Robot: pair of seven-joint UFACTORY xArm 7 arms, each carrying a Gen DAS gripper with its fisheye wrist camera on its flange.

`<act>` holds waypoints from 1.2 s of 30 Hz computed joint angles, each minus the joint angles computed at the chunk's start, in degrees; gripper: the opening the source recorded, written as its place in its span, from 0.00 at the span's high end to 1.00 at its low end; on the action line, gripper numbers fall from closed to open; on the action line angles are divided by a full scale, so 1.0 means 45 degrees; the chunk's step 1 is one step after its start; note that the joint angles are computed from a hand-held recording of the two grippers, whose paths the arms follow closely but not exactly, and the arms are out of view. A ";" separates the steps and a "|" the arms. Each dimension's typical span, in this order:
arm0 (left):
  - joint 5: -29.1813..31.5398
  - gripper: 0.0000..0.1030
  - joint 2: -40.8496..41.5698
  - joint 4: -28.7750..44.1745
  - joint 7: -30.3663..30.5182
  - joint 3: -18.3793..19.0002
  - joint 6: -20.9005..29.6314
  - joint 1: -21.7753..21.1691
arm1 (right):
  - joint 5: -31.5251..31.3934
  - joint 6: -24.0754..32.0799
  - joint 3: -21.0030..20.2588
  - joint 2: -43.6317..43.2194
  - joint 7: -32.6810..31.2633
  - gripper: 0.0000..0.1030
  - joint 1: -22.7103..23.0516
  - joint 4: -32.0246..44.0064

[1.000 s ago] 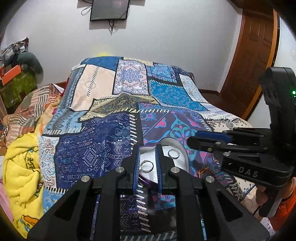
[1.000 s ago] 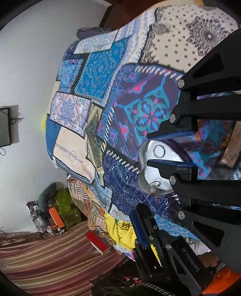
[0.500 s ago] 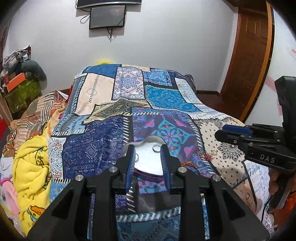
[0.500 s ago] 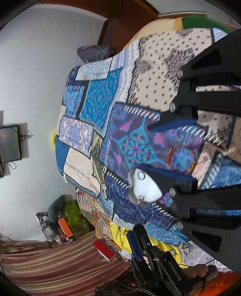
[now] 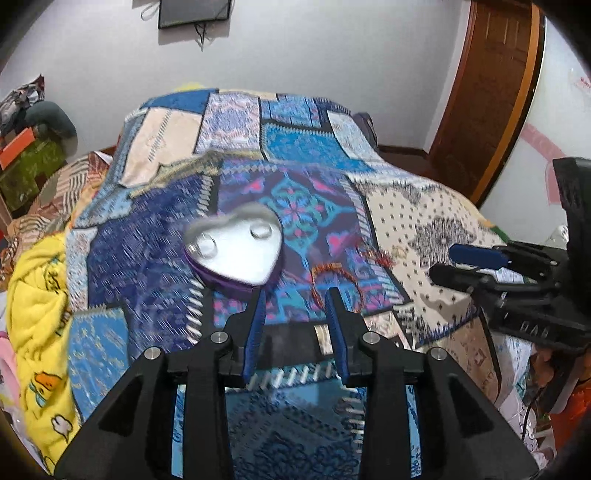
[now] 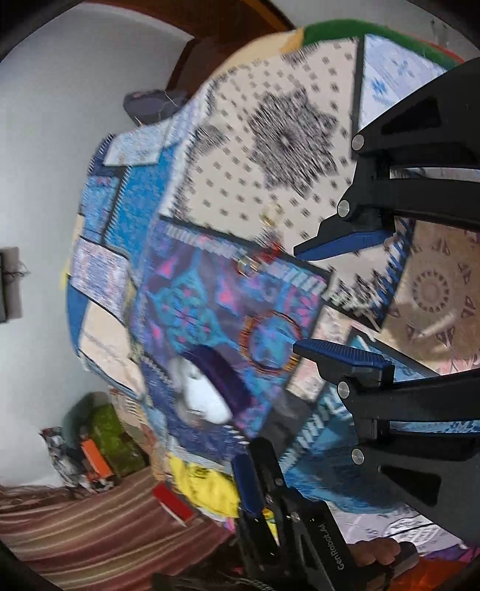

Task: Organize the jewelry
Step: 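Grasp the braided orange bracelet with the left gripper while the right gripper grasps a silver earring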

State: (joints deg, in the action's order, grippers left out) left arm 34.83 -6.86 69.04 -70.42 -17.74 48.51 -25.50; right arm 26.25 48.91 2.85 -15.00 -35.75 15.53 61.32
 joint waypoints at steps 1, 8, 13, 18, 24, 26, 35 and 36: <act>-0.0082 0.69 0.0061 -0.0022 -0.0033 -0.0018 -0.0014 -0.0029 | -0.0021 0.0021 0.0043 0.0032 -0.0072 0.61 0.0045 -0.0099; -0.1020 0.69 0.0335 -0.0549 0.0032 0.0131 -0.0215 -0.0241 | 0.0332 0.0194 0.0143 0.0524 -0.0530 0.61 0.0285 -0.0259; -0.1500 0.69 0.0339 -0.0889 0.0136 0.0241 -0.0498 -0.0255 | 0.0609 -0.0184 0.0126 0.0510 -0.0969 0.83 0.0222 -0.0571; -0.1555 0.68 0.0586 -0.0760 0.0291 0.0337 -0.0879 -0.0220 | 0.0826 -0.0344 0.0109 0.0468 -0.1322 0.88 0.0210 -0.0670; -0.1762 0.68 0.1272 -0.0218 0.0545 0.0601 -0.1449 -0.0250 | 0.1043 -0.0551 -0.0004 0.0565 -0.1228 0.88 0.0092 -0.0597; -0.1817 0.68 0.1556 0.0030 0.0631 0.0702 -0.1576 -0.0291 | 0.1088 -0.0560 -0.0090 0.0646 -0.1148 0.88 -0.0038 -0.0477; -0.1237 0.68 0.2797 0.1215 0.0187 0.1321 -0.1669 -0.0682 | 0.1086 -0.0920 -0.0328 0.0658 -0.0860 0.88 -0.0604 -0.0283; -0.1084 0.68 0.2934 0.1332 0.0027 0.1387 -0.1604 -0.0747 | 0.1098 -0.0950 -0.0346 0.0632 -0.0840 0.88 -0.0635 -0.0301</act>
State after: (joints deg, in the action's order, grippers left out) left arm 29.95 6.35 75.03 -70.30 -11.50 41.29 -28.86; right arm 31.19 44.64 1.29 -12.15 -39.53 12.67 59.96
